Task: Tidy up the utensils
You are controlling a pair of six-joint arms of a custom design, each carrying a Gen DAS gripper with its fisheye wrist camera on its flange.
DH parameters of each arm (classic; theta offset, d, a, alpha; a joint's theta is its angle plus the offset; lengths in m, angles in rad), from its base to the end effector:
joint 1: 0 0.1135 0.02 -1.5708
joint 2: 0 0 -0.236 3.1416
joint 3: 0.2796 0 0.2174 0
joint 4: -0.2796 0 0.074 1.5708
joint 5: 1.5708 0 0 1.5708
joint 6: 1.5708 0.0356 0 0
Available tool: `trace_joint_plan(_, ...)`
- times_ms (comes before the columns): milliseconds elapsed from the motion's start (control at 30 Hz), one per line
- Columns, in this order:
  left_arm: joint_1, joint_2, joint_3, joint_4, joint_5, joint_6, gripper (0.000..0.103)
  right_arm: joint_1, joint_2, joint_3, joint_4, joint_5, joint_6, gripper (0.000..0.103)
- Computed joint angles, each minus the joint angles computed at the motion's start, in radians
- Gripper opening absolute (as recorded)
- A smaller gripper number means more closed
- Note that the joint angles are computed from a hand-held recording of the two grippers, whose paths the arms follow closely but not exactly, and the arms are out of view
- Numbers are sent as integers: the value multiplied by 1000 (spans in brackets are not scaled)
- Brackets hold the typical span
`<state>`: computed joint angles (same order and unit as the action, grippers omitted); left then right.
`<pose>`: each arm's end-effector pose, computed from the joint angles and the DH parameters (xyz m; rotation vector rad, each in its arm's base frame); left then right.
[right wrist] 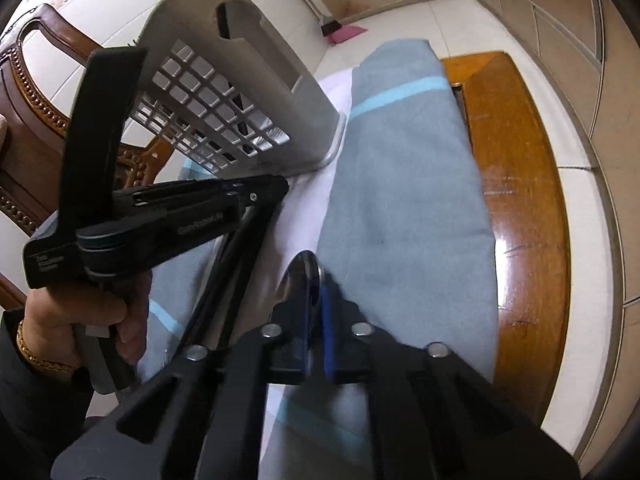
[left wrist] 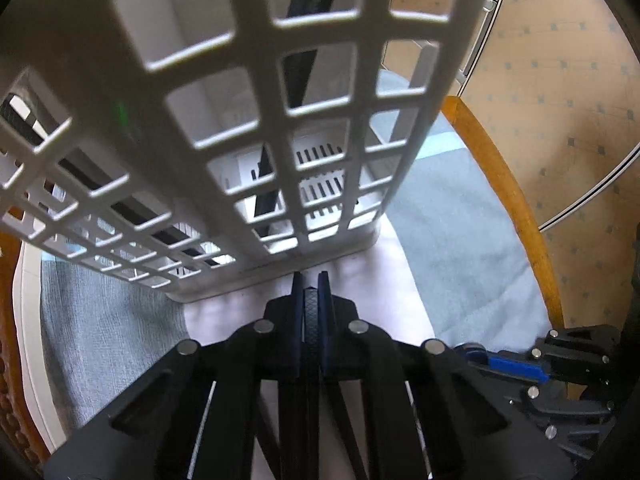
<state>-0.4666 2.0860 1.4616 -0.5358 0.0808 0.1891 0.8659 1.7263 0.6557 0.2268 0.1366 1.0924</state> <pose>0.3422 -0.1756 0.1450 0.9041 2.5865 -0.1886 0.1864 0.2117 0.1104 0.3524 2.5141 0.7045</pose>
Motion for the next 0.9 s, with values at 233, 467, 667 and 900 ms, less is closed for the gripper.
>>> trace_joint_plan(233,51,-125,-89,30,79,4,7,39,-84,38,-119,63,-20,4)
trace_joint_plan(467,171,-551,-320,39,227,28,7,200,-259,105,-368,304,4,3)
trace_joint_plan(667,476,-996,-508,-91,470,143,7,473,-161,461,-885,644,178,3)
trace_joint_plan(900,1043,-1196,-560,-397,871,484,7,711,195,1035,-1652,844,669,3)
